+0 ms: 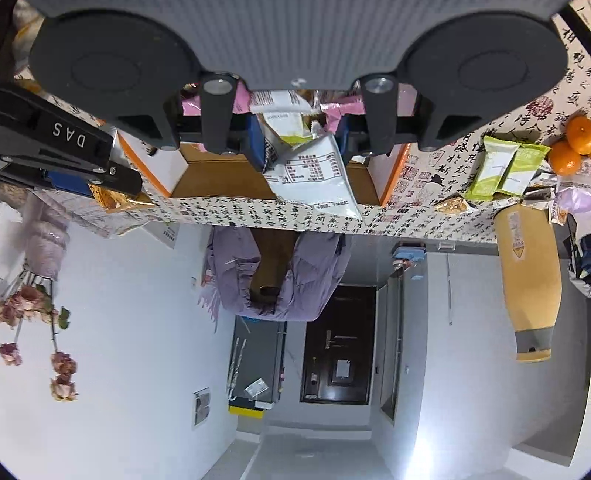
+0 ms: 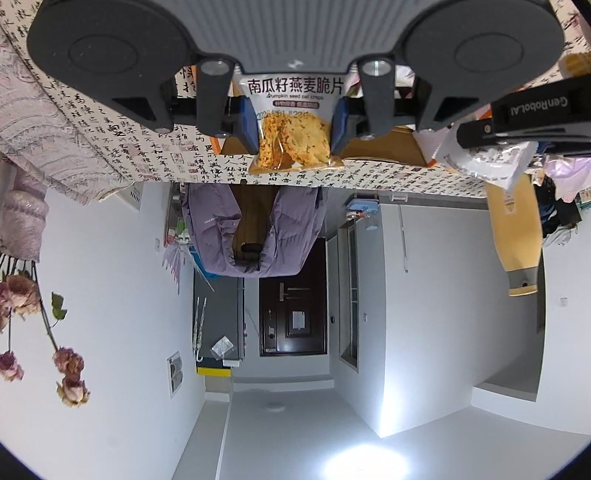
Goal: Organize snacks
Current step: 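Carry both packets into the cardboard box and open both grippers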
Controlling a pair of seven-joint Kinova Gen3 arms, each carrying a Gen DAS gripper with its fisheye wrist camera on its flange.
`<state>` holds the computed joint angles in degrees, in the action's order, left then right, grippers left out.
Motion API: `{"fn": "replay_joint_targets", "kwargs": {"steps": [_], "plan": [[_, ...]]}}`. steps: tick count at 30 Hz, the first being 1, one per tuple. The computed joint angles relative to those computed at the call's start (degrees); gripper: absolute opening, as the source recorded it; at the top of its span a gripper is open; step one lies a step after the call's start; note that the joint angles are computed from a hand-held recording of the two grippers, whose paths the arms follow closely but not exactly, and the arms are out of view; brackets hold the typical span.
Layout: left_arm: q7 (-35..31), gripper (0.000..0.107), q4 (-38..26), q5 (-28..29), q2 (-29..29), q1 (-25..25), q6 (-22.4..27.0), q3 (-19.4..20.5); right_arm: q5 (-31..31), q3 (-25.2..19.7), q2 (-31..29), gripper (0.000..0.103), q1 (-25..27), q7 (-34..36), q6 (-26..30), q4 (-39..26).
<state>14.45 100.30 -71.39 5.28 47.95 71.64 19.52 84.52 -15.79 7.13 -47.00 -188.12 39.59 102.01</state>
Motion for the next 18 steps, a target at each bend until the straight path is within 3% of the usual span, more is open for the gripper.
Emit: {"fn": "replay_joint_targets", "kwargs": {"steps": [5,9,18], "plan": [[0.74,0.038,0.45,-0.48,1.35,-1.91,-2.88,-1.7,1.26,1.51,2.93,0.039,0.78,-1.66,-2.04,-1.0],[1.37,0.038,1.35,-0.05,2.6,-2.67,-4.56,-2.81,5.01,2.02,3.7,0.039,1.5,-7.23,-5.1,1.04],[3.4,0.04,4.45,-1.32,1.92,-3.21,-7.31,-3.5,3.85,2.18,5.09,0.041,0.35,-4.59,-4.12,1.02]]}}
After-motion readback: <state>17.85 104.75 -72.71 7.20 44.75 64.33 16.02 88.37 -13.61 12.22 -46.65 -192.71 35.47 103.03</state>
